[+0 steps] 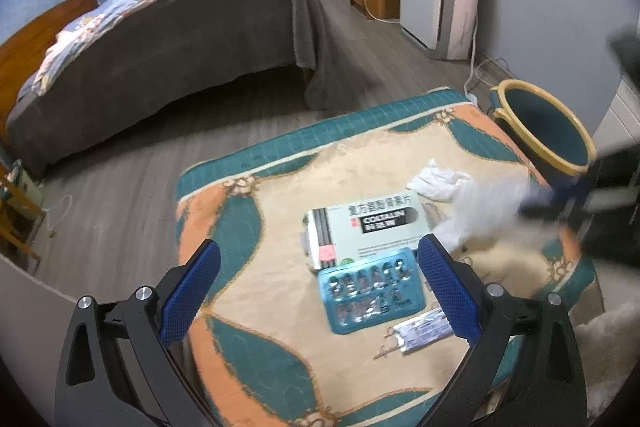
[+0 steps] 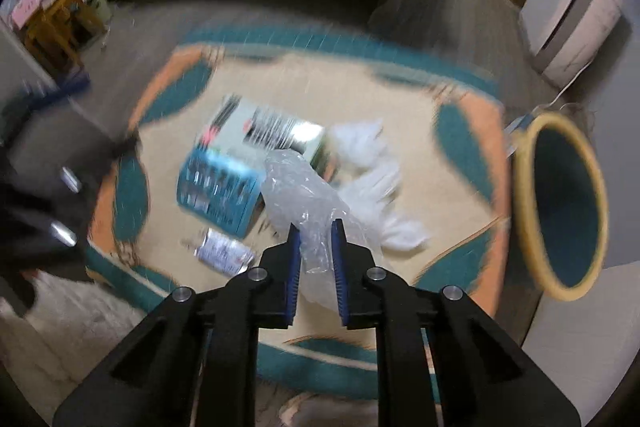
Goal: Collect trash
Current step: 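Grasp the clear plastic bag with the right tool, then grasp the crumpled white tissue with the left tool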
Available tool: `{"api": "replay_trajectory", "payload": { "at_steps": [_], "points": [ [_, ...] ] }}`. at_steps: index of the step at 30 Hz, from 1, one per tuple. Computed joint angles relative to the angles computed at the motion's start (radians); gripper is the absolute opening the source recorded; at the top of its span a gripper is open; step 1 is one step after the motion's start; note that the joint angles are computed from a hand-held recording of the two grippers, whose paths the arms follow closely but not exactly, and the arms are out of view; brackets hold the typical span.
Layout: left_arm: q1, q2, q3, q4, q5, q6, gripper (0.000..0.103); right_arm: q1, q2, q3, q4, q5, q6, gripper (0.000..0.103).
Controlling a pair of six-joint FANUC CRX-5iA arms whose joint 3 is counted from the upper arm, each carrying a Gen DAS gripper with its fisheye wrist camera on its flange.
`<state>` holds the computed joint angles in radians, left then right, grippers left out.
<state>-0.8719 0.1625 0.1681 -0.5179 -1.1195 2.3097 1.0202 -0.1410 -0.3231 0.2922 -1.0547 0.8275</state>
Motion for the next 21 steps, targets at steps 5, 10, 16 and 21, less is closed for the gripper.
{"api": "replay_trajectory", "payload": {
  "at_steps": [5, 10, 16, 21],
  "points": [
    [0.002, 0.054, 0.019, 0.050, 0.034, -0.066, 0.098, -0.086, -0.033, -0.024, 0.005, 0.070, -0.021, 0.014],
    [0.010, 0.113, 0.039, 0.118, 0.105, -0.147, 0.098, -0.155, -0.012, -0.008, -0.034, 0.080, 0.011, 0.014],
    [0.025, 0.200, 0.064, 0.213, 0.189, -0.221, 0.096, -0.193, -0.002, -0.009, -0.059, 0.073, 0.022, 0.014],
    [0.026, 0.258, 0.094, 0.264, 0.212, -0.293, 0.094, -0.230, -0.006, -0.010, -0.072, 0.065, 0.024, 0.014]
  ]
}}
